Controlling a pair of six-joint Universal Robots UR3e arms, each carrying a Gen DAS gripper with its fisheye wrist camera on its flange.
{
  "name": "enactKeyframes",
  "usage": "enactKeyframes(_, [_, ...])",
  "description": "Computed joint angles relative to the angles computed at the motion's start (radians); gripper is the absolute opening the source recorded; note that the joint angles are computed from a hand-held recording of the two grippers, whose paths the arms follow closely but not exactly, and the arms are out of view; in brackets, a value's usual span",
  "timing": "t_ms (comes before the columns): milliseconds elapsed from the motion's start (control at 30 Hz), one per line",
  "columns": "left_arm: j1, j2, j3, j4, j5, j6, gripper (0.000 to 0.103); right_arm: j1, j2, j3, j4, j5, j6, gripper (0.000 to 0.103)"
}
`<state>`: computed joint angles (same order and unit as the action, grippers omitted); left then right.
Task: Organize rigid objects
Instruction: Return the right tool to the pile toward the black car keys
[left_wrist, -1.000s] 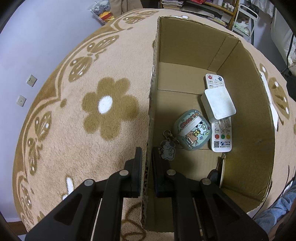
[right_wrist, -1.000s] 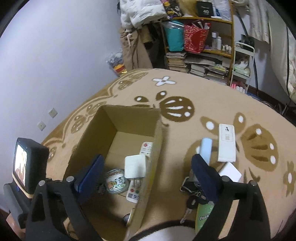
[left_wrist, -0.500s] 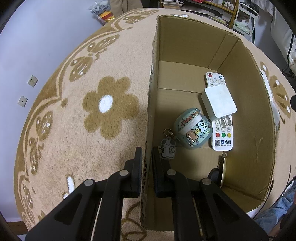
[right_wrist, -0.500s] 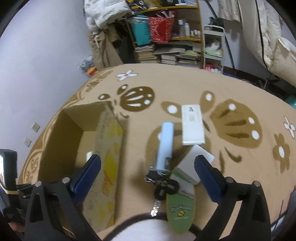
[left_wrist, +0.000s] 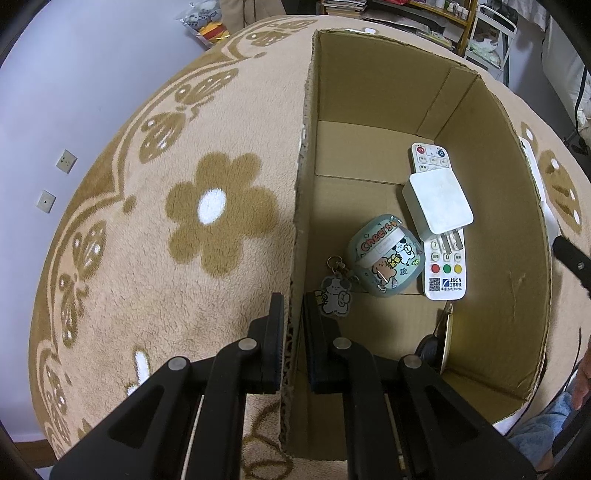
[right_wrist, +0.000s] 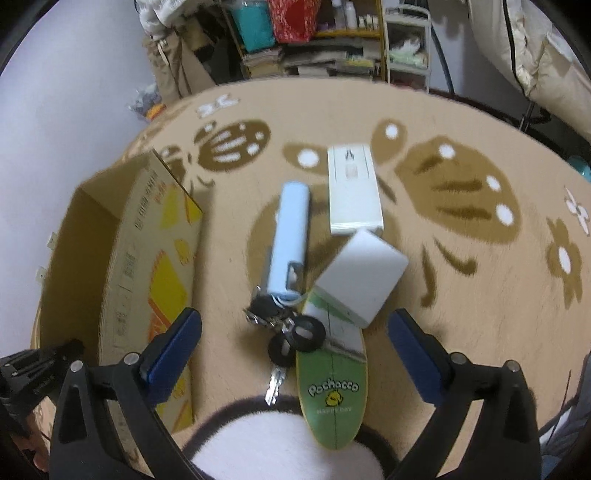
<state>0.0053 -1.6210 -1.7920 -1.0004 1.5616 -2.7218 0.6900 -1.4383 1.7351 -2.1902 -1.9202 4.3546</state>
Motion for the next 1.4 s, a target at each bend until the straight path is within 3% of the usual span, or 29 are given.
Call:
enactKeyframes(367, [-0.003,-0.008,0.005,-0.002,0.002,-0.004,0.01,-0.021,0.026,0.035,-0.016,0.061,-0.03,0.103])
enactKeyframes(467, [-0.002,-0.009,0.005,0.0,0.002,-0.002,0.01,-0.03,0.023,0.043,-0.029,0.087,-0.046,0.093])
enactKeyframes(833, [0.005,-0.014,0.009,-0.006,-0.005,0.001,0.01,-0.073,0.026,0.109,-0.178,0.149,-0.08,0.087])
enactKeyframes(900, [0.005,-0.015,0.01,-0.008,-0.006,0.0,0.01,-0.075,0.025,0.136,-0.244,0.144,-0.092,0.059])
enactKeyframes(1267, [0.006,-0.016,0.012,-0.011,-0.004,0.003,0.01,-0.109,0.069,0.204,-0.443,0.16,-0.121,0.058])
enactKeyframes(1400, [0.006,-0.017,0.012,-0.011,-0.002,0.004,0.01,-0.102,0.1,0.156,-0.395,0.171,-0.16,0.058])
